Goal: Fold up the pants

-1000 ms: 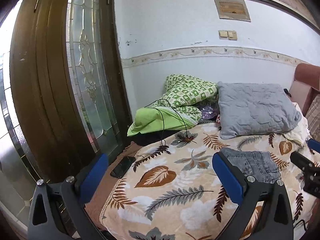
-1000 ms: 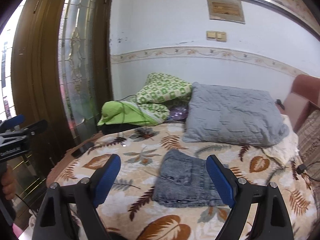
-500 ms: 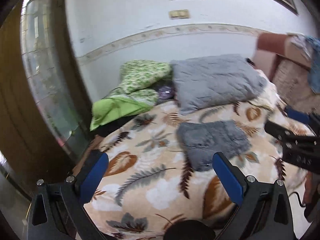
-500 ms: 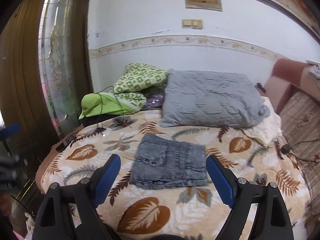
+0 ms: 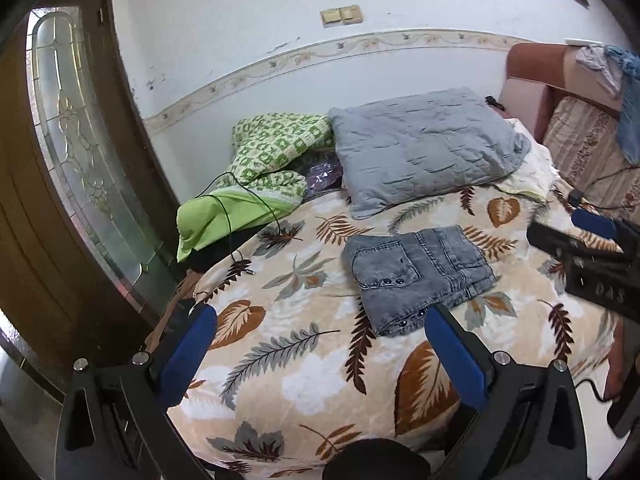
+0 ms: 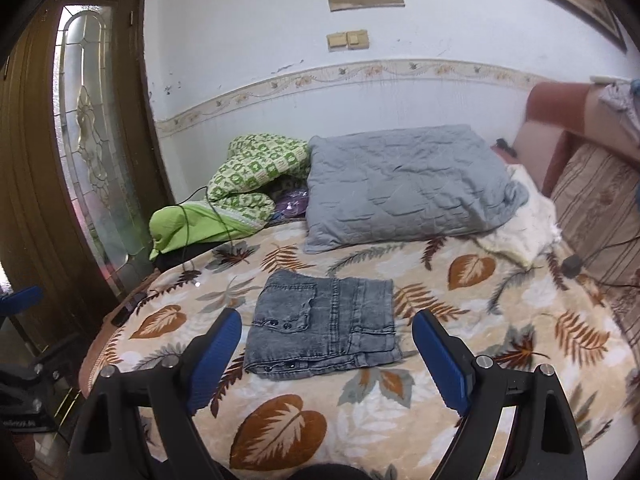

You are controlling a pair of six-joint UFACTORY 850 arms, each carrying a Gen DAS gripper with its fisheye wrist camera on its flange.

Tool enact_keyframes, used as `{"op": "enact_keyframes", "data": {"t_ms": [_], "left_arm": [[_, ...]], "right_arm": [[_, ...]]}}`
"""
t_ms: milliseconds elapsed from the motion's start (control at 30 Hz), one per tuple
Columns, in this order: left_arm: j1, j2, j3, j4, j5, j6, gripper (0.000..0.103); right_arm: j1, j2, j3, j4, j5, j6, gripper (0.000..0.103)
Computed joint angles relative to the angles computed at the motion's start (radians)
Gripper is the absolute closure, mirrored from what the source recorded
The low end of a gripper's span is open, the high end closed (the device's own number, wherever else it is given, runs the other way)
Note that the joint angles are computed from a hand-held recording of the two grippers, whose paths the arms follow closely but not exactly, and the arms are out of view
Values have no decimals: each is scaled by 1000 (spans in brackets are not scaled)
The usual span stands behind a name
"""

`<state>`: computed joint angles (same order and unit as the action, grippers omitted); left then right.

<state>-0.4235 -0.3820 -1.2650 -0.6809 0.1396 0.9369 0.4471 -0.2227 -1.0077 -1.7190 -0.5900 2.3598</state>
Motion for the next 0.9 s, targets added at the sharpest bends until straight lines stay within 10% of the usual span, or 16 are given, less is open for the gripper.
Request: {"op": "enact_keyframes", "data": {"t_ms": [233, 900], "left_arm": [[-72, -53, -68, -523, 90, 457, 0], [-185, -203, -267, -946, 193, 853, 0]], "right_arm": [[-58, 33, 66, -224, 50, 162, 13], [-273, 62, 136, -646, 177, 546, 13]]}}
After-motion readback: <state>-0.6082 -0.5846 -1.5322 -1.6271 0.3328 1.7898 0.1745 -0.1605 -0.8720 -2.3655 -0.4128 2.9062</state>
